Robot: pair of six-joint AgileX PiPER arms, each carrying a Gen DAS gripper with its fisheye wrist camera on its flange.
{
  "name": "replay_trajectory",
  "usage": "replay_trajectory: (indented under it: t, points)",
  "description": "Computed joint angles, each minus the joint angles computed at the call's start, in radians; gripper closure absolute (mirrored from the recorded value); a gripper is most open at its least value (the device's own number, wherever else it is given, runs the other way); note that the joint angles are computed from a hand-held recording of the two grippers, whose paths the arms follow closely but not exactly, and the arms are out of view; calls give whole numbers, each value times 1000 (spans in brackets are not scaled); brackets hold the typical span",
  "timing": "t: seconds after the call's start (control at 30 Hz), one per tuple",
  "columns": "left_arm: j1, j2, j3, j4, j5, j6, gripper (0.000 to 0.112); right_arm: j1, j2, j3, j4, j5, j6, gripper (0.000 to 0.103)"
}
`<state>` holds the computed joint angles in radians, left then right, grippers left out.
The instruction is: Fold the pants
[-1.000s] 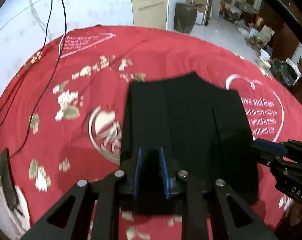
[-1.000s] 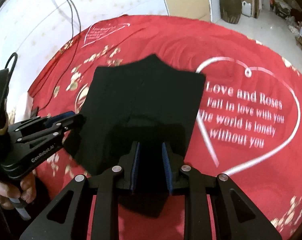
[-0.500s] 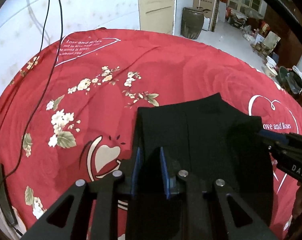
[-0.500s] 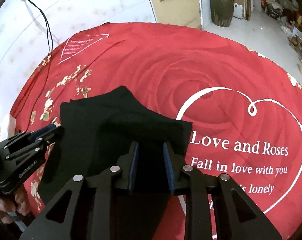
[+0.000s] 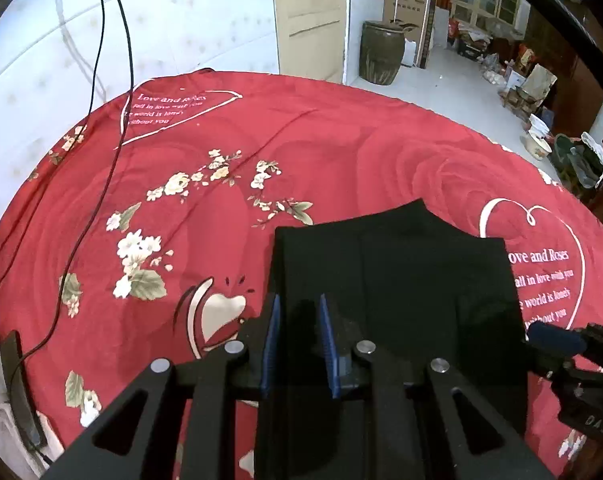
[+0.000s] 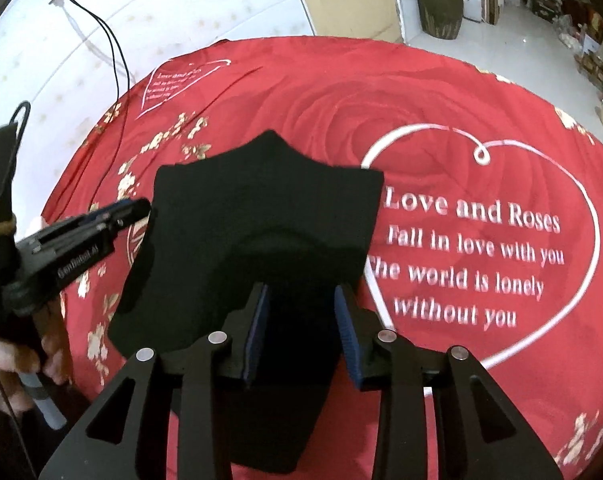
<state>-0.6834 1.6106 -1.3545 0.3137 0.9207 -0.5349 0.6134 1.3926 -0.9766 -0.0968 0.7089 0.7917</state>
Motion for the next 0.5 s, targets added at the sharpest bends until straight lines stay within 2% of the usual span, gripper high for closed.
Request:
replay_trajectory:
  t: [0.3, 0.5]
  points:
    - [-57, -114, 87, -11, 81, -44, 89, 100, -90, 51, -21, 29, 96, 68]
    - [-26, -166, 127, -47, 112, -32, 89, 102, -121, 115, 85, 49, 47, 68]
